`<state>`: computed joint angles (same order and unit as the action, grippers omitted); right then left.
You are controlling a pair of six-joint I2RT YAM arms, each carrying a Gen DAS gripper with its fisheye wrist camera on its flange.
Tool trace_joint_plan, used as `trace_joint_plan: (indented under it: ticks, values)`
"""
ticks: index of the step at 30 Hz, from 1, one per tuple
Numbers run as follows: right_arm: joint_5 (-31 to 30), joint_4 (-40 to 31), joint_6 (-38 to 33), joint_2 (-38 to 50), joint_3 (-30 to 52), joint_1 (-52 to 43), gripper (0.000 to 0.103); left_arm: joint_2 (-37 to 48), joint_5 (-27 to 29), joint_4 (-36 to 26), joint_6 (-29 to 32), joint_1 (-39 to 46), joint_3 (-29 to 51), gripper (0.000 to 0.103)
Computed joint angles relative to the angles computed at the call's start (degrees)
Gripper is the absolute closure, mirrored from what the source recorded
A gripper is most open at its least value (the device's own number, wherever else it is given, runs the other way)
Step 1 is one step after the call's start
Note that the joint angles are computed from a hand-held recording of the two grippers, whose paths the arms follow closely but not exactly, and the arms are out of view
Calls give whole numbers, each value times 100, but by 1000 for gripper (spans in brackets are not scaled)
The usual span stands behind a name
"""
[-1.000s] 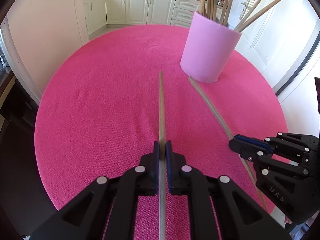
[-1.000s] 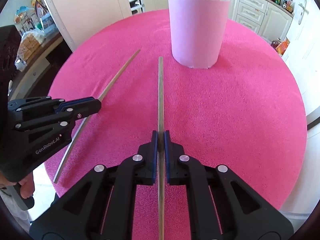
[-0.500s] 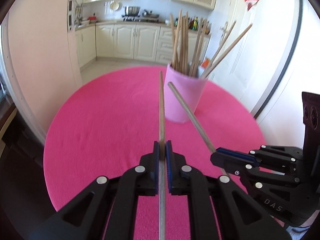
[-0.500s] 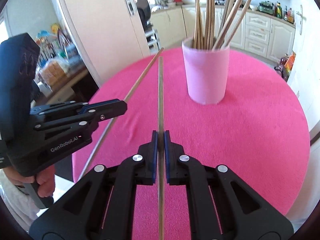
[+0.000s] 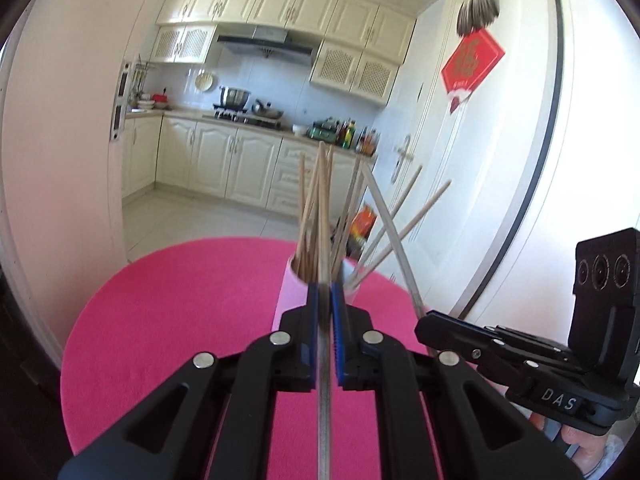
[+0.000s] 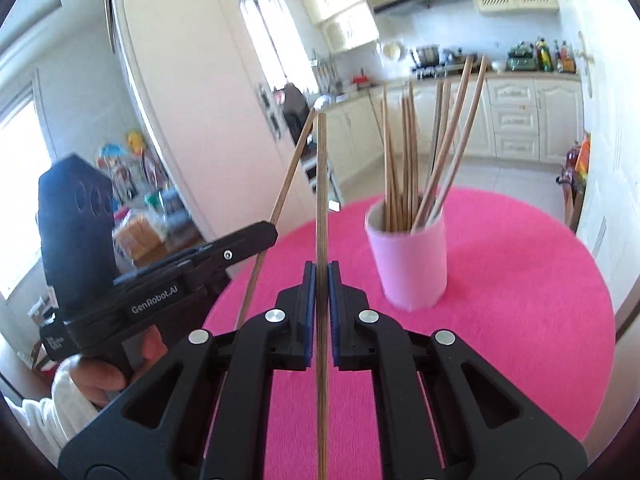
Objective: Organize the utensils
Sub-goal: 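Raise the chopstick in the left tool over the cup while the right tool carries its own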
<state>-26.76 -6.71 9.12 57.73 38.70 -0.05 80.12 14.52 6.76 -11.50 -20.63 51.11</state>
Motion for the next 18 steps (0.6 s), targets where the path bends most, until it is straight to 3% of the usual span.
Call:
trace_joint_plan:
  ticks: [4, 11, 18]
  values:
    - [-49, 689, 261, 60, -73, -147, 96, 110, -88, 644, -148, -96, 35, 96]
    - [89, 2586, 855, 812, -98, -293, 96, 807, -182, 1849, -466, -159, 518, 96]
    - [816, 4603, 1085, 1835, -112, -176, 96, 1746, -576, 2863, -595, -280, 1099, 96]
